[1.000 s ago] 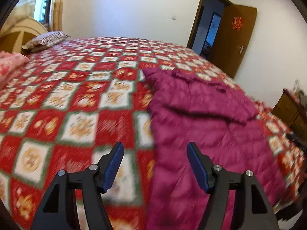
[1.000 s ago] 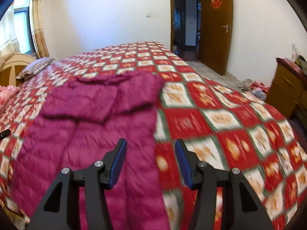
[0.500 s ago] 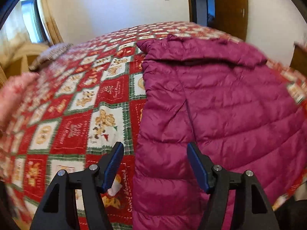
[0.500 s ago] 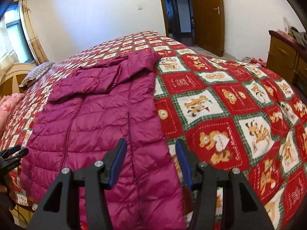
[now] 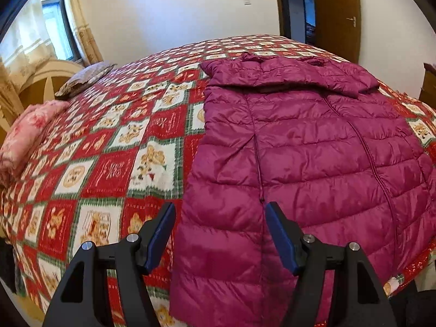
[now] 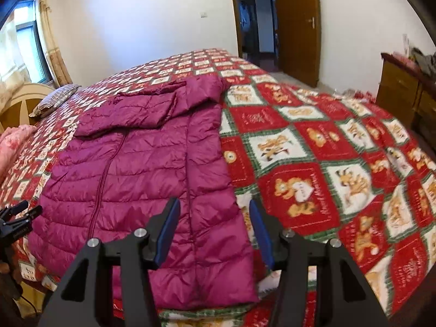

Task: Fold large clothes
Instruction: 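Withdraw both tools from the folded jacket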

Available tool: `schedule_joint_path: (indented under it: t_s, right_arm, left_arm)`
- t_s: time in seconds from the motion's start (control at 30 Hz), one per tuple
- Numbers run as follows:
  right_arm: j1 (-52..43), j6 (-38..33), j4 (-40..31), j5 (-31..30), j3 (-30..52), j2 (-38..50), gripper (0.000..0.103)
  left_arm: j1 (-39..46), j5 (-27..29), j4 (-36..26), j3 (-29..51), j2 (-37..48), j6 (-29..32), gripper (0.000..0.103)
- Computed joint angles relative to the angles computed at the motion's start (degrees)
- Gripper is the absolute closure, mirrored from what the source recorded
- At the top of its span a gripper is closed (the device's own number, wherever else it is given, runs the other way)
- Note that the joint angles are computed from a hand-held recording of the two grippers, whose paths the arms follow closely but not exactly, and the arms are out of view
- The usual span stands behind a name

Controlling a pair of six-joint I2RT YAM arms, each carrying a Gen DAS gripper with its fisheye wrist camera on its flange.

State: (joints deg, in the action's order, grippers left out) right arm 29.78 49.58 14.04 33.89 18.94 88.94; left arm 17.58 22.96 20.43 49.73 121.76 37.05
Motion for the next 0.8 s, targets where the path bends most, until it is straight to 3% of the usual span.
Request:
schedule_joint_path:
  t_s: [0.27, 0.33, 0.4, 0.53, 0.7, 0.8]
  right_arm:
    - [4.55, 5.81, -0.51, -0.95, -4.87, -3.1, 0.047]
    - [5.08, 6.78, -1.24, -0.83, -5.77, -4.8, 0.039]
    - [5.33, 7.58, -1.4, -0.65, -7.43, -7.03, 0.033]
    - [6.04, 8.85, -1.06, -0.84, -9.73, -7.76, 0.033]
    - [3.52, 6.1, 7.44, -5.48, -11.0, -1.66, 0.033]
    - [3.76, 3.57, 10.48, -5.97, -9.36, 3.28, 0.033]
  left_arm:
    - [3.31, 4.19, 0.78, -4.93, -3.84, 1.43, 0.034]
    - [4.32, 6.1, 0.68, -5.46, -4.79, 1.19, 0.034]
    - [5.1, 7.78, -2.66, -3.65, -4.81, 0.51, 0.034]
    - [7.57, 9.48, -10.93, 3.05, -1.59, -0.7, 0.034]
    - [11.97, 15.08, -25.74, 15.07, 5.54, 0.59, 0.034]
    - [13.35, 16.97, -30.35, 18.93, 8.23, 2.65, 0.034]
